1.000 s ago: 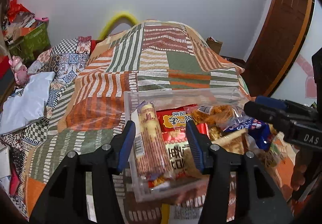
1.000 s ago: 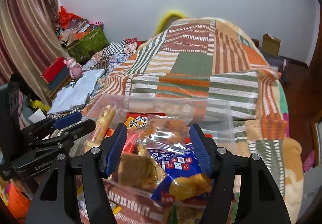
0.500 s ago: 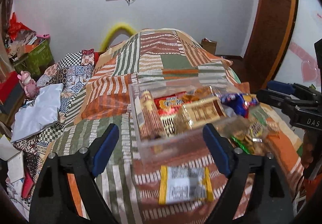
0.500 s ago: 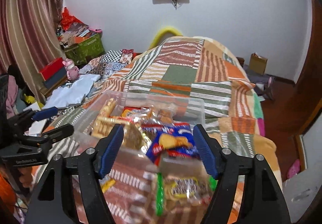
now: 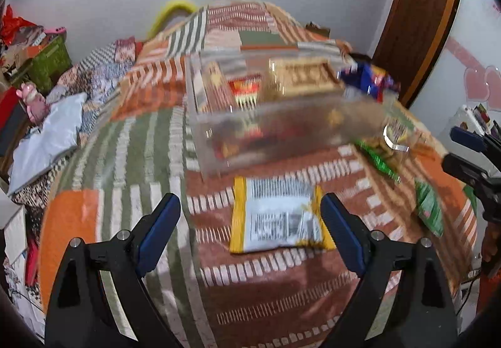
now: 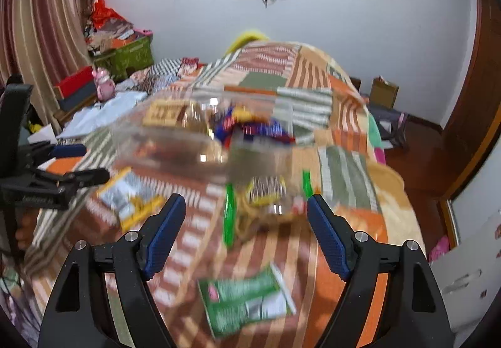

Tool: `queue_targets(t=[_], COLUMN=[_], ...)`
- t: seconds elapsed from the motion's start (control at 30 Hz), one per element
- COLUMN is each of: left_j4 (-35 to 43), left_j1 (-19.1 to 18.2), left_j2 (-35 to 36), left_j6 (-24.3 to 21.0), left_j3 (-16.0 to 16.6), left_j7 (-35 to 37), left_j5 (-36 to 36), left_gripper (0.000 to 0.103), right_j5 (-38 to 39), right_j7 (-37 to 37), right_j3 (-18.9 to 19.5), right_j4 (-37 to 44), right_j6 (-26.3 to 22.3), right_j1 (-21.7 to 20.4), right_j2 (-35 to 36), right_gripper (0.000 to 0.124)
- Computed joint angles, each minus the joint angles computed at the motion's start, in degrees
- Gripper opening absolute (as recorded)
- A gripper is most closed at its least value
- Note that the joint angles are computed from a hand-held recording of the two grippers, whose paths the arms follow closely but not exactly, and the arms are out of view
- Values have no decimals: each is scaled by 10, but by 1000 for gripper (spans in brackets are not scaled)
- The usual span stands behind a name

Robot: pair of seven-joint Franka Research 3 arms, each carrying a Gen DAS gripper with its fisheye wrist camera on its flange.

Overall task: Organize snacks
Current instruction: 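Grasp the yellow-white chip bag with the left tool while the right tool grasps the green pea bag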

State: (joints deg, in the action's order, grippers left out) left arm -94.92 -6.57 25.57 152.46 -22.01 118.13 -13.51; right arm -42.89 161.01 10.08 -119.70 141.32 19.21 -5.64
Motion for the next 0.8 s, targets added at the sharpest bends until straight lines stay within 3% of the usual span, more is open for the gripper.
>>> queue_targets(t=[0.23, 0.53, 0.67, 0.73, 0.8], left_j4=[-17, 13, 19, 16, 4], left_j1=[-1, -29, -32, -31, -27], left_j2=[4, 33, 43, 43, 38], left_j6=[-10, -34, -22, -12, 2], left_j3=[-3, 10, 6, 3, -4], left_j7=[12, -2, -9, -5, 5], left_j5=[6, 41, 50, 54, 54], left_gripper=[92, 92, 92, 92, 87], right_j5=[52, 119, 112, 107, 102], right_j7=[12, -29, -21, -16, -13], right_j3=[6, 4, 6, 8, 10], right_j4=[-57, -94, -96, -99, -101], right_j6=[4, 61, 74, 81, 86], right_j1=[0, -7, -13, -14, -15], right_j2=[-23, -22, -19, -21, -21], right_gripper=[82, 83, 83, 78, 64])
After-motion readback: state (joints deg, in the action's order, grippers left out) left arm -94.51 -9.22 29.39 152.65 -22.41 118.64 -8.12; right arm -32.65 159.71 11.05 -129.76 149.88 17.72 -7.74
